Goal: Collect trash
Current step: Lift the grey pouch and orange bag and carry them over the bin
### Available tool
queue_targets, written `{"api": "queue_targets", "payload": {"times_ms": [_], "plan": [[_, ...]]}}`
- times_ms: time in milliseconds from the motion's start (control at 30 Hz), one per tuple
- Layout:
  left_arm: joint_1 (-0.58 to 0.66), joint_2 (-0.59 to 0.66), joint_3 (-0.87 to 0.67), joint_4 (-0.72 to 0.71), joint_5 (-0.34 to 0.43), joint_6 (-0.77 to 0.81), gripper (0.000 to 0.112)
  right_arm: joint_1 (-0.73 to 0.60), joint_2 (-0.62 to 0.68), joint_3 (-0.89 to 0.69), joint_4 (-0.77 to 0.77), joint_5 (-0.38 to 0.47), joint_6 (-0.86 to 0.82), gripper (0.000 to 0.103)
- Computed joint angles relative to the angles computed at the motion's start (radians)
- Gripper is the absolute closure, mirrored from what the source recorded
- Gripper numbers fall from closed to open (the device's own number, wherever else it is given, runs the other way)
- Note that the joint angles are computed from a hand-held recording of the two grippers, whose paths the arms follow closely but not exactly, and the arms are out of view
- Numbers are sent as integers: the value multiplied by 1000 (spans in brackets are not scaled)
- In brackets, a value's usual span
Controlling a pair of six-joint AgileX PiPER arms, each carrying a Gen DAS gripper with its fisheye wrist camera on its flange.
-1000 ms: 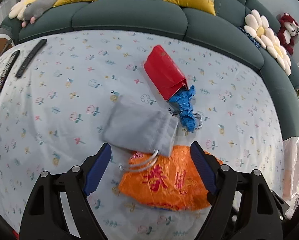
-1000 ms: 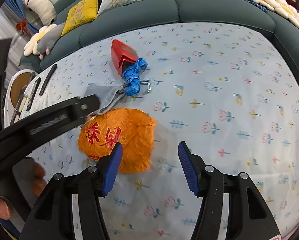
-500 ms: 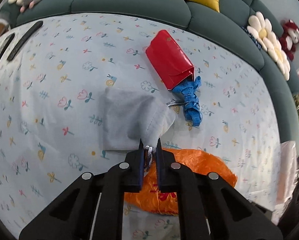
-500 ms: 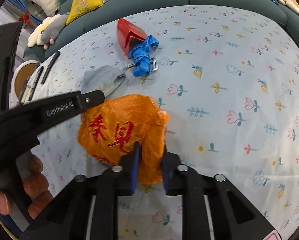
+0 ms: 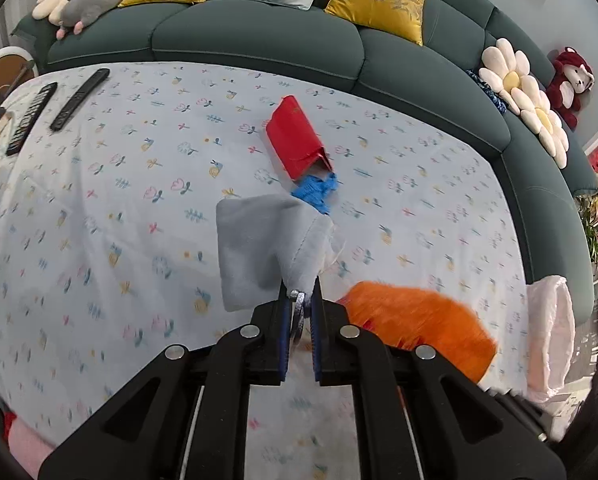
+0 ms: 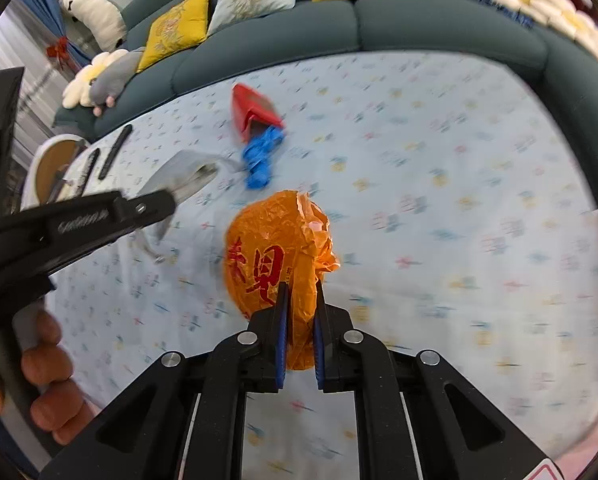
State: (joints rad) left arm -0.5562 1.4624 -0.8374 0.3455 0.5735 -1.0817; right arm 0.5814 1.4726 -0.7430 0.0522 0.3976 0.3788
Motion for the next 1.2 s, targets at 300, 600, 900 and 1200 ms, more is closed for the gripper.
{"api": "queue_targets", "payload": {"times_ms": [300, 600, 900, 1200], "plan": [[-278, -54, -76, 120, 214, -260, 104, -33, -240, 49, -158, 144, 63, 93], [-489, 17, -239, 190, 377, -371, 104, -226, -473, 92, -59, 266, -149, 93], [-617, 149, -440, 217, 488, -361, 104, -585, -602, 99, 242, 375, -584, 93], [-682, 262, -599, 210, 529, -319, 104, -998, -623, 94, 523, 531, -1004, 93]]}}
